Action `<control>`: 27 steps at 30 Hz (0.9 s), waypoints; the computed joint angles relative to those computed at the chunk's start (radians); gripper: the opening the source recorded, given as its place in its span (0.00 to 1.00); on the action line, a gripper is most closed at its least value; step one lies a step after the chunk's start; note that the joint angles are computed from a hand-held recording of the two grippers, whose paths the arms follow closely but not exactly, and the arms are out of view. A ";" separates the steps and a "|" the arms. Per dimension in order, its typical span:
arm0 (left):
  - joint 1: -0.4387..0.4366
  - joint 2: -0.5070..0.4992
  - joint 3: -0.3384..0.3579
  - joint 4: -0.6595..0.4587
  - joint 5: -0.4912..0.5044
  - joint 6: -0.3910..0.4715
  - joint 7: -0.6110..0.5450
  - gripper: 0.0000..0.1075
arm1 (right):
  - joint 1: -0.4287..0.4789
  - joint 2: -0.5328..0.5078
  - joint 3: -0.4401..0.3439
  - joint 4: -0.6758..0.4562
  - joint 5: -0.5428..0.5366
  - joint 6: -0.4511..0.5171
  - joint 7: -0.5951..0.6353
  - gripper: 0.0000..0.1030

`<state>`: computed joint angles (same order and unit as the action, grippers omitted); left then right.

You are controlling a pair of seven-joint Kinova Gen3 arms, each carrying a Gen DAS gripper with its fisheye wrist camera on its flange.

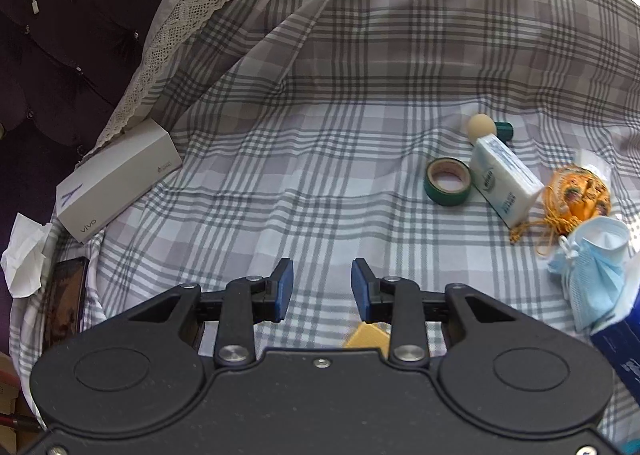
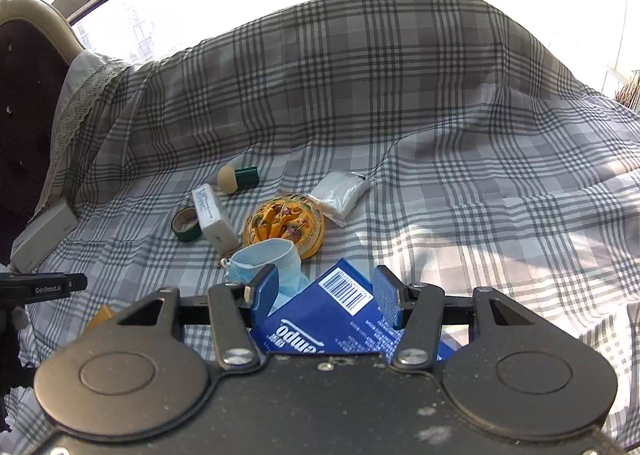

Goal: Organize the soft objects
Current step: 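Close the right tool on the white plastic packet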

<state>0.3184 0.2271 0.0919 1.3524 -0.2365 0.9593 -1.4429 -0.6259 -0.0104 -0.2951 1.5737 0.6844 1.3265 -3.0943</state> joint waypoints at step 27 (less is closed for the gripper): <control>-0.024 0.110 0.025 0.047 0.137 -0.123 0.022 0.33 | 0.186 0.276 0.264 -0.108 -0.147 -0.274 0.093 0.51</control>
<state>0.2940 0.3372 0.1174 1.3992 -0.0998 0.8360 -1.4205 -0.4396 0.2657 -0.0315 1.4658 0.5369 1.0529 -3.0009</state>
